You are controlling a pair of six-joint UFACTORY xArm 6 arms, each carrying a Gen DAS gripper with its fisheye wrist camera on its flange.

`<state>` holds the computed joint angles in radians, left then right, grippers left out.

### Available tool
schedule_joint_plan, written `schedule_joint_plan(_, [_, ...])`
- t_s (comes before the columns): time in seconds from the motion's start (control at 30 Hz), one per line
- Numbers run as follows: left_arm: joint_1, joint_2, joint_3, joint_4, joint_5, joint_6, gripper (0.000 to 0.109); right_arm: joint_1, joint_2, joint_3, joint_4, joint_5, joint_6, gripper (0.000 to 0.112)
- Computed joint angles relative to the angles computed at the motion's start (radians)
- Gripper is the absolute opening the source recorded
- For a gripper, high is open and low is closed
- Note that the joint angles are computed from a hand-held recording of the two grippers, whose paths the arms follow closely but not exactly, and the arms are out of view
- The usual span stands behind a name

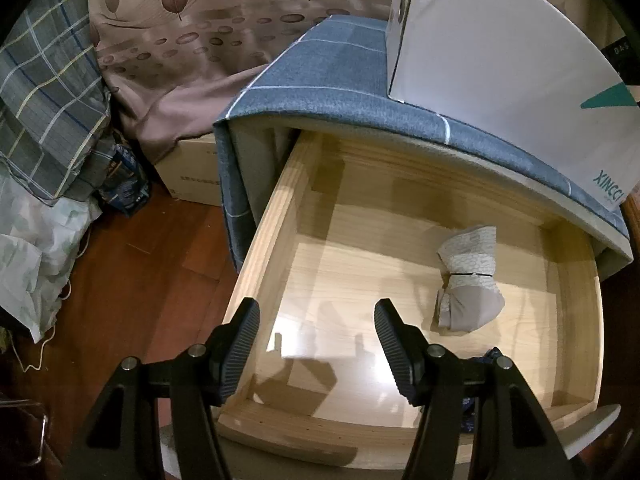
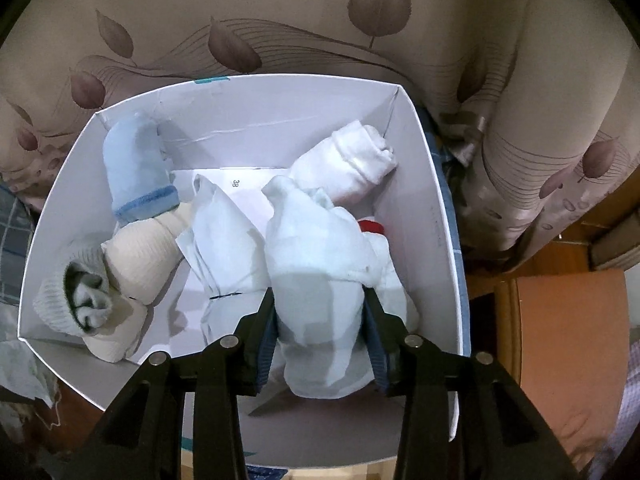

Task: Take underwear out of drawer
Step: 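Lower the grey bundle into the box and open the right tool, then move the right tool back into the drawer toward the dark blue patterned briefs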

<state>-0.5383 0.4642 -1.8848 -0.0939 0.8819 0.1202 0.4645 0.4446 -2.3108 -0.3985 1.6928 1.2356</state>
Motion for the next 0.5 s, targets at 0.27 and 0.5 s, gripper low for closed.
schedule_joint_plan(0.27, [0.005, -0.007, 0.013, -0.003, -0.009, -0.007, 0.061, 0.02, -0.006, -0.021, -0.021, 0.013, -0.01, 0.051])
schedule_joint_plan(0.5, [0.009, -0.01, 0.018, -0.006, -0.004, -0.012, 0.061, 0.067, -0.084, 0.021, -0.02, -0.005, 0.017, 0.055])
